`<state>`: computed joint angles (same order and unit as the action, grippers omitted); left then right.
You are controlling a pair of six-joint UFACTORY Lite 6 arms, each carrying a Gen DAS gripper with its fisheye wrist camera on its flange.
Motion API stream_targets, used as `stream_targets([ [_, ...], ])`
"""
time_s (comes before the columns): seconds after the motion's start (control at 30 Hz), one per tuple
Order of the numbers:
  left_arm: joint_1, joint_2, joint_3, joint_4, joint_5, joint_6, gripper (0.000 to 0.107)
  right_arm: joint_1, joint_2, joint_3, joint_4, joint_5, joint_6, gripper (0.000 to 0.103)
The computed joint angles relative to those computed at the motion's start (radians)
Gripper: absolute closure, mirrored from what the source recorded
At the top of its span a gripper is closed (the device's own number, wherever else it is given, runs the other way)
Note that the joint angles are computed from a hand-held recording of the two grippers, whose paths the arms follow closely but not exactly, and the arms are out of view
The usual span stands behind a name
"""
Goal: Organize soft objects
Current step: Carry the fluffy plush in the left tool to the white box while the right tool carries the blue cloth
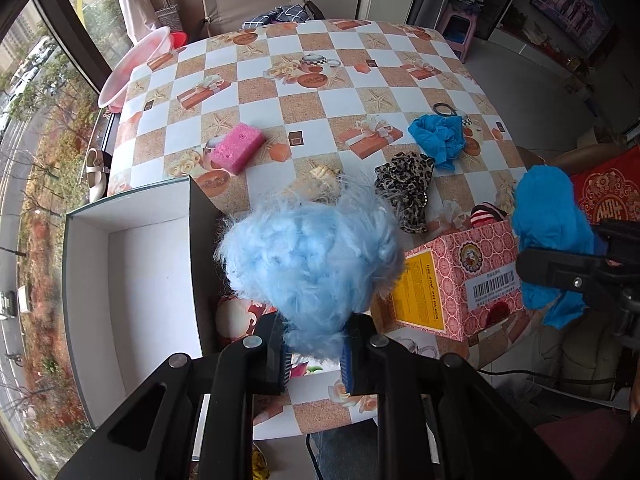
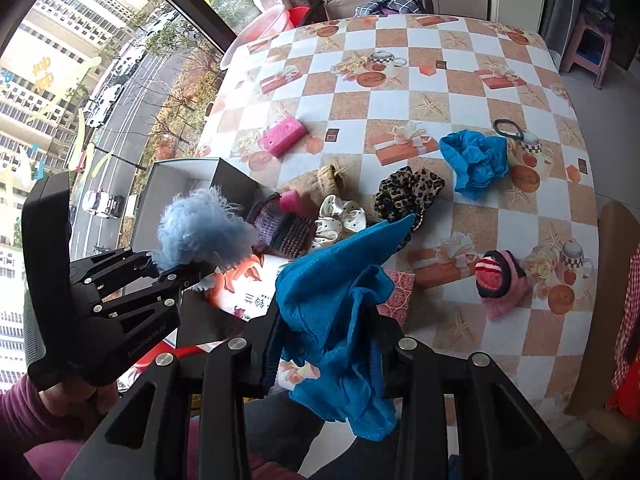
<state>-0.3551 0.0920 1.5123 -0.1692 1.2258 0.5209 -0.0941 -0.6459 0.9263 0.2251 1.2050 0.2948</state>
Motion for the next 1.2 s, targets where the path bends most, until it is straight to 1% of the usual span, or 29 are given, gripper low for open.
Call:
stream_targets([
  [0.33,0.082,-0.029,0.001,-0.021,-0.006,0.022,0.087,0.226,0.089,0.062,-0.065,-0.052,0.115,0.067],
  [0.63,0.198,-0.023,0.009,-0.041,-0.001,0.024,0.086,0.363,0.24,0.139,-0.084,-0.093,0.116,0.067],
  [0.97,0.307,0.017,0.056,-0.047,0.003,0.037,0.086,0.445,0.399,0.25,-0.079,-0.136,0.08,0.067],
  [1.2,0.387,0.066,0.108,-0.052,0.017,0.061,0.086,0.505,0.525,0.354,-0.081,-0.147,0.076,0.067],
])
